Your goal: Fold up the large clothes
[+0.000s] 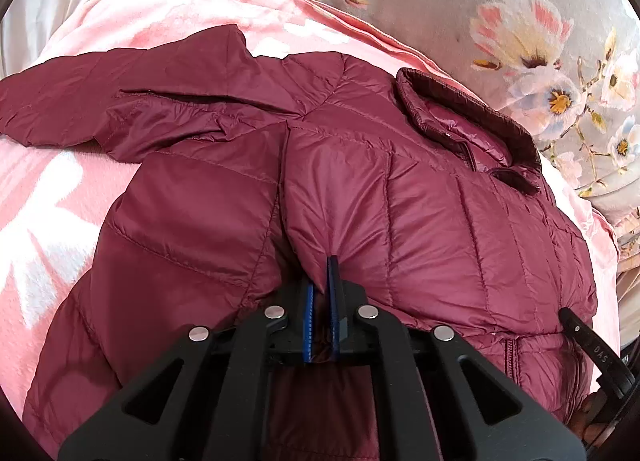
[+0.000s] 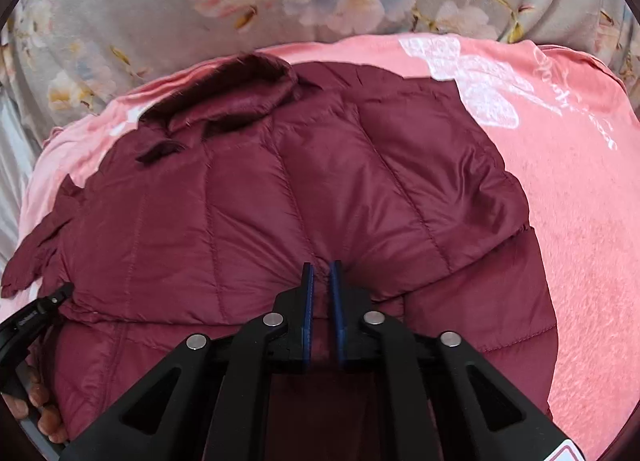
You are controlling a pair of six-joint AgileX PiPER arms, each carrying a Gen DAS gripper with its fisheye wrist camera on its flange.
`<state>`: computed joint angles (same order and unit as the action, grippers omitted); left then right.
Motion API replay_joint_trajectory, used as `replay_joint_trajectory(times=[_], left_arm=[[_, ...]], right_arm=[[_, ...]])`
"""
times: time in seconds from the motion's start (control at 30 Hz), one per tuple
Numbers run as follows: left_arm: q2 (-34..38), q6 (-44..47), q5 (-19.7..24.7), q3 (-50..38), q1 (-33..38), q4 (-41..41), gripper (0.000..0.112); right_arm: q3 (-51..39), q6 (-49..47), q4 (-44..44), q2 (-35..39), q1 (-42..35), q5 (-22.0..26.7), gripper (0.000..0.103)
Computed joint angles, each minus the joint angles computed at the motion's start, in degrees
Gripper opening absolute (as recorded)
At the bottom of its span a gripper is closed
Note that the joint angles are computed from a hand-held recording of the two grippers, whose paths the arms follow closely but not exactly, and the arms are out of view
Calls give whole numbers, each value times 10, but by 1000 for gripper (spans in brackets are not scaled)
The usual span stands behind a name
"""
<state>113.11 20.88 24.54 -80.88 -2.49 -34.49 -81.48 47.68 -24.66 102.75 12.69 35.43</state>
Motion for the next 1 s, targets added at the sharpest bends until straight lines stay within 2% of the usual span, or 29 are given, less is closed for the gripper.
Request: replay_joint_trajectory(times=[0.07, 0.1, 0.13, 0.2, 0.27, 0.33, 0.43, 0.53, 0.63, 0.77, 0.83, 0.9, 0.97, 1.0], left_arm=[[0, -1, 0, 0, 0, 0, 6], [0, 2, 0, 0, 0, -2, 6], [0, 1, 0, 0, 0, -2, 6], [1, 6, 1, 0, 1, -9, 6], [1, 11, 1, 0, 2, -15, 6], [1, 18, 3, 1, 4, -23, 6], [2, 30, 7, 0, 8, -41, 6], [3, 55, 13, 2, 15, -75, 7], [6, 80, 20, 3, 21, -107, 7], [4, 150, 47, 13, 51, -212, 9], [-10, 166, 60, 23, 69, -235, 10], [-29, 157, 72, 25, 97, -227, 16], [-39, 140, 84, 13, 136, -216, 48], [-38, 106, 89, -8, 162, -189, 53]], right_arm=[[-18, 29, -44, 10, 20, 33, 8], [-23, 52, -74, 13, 34, 44, 11], [-15, 61, -86, -1, 50, 31, 14], [-6, 43, -64, -18, 69, -7, 13], [-31, 27, -57, -3, 94, -3, 13], [-64, -17, -7, 21, 101, -2, 13], [-119, -49, 28, 72, 111, 35, 13], [-122, -50, 32, 89, 113, 41, 12], [-124, -26, -6, 95, 125, 51, 11], [-148, -1, -58, 113, 147, 86, 11], [-142, 2, -61, 109, 146, 83, 11], [-136, 2, -56, 105, 143, 74, 11], [-132, 6, -57, 101, 141, 68, 11], [-129, 15, -67, 96, 145, 70, 11]])
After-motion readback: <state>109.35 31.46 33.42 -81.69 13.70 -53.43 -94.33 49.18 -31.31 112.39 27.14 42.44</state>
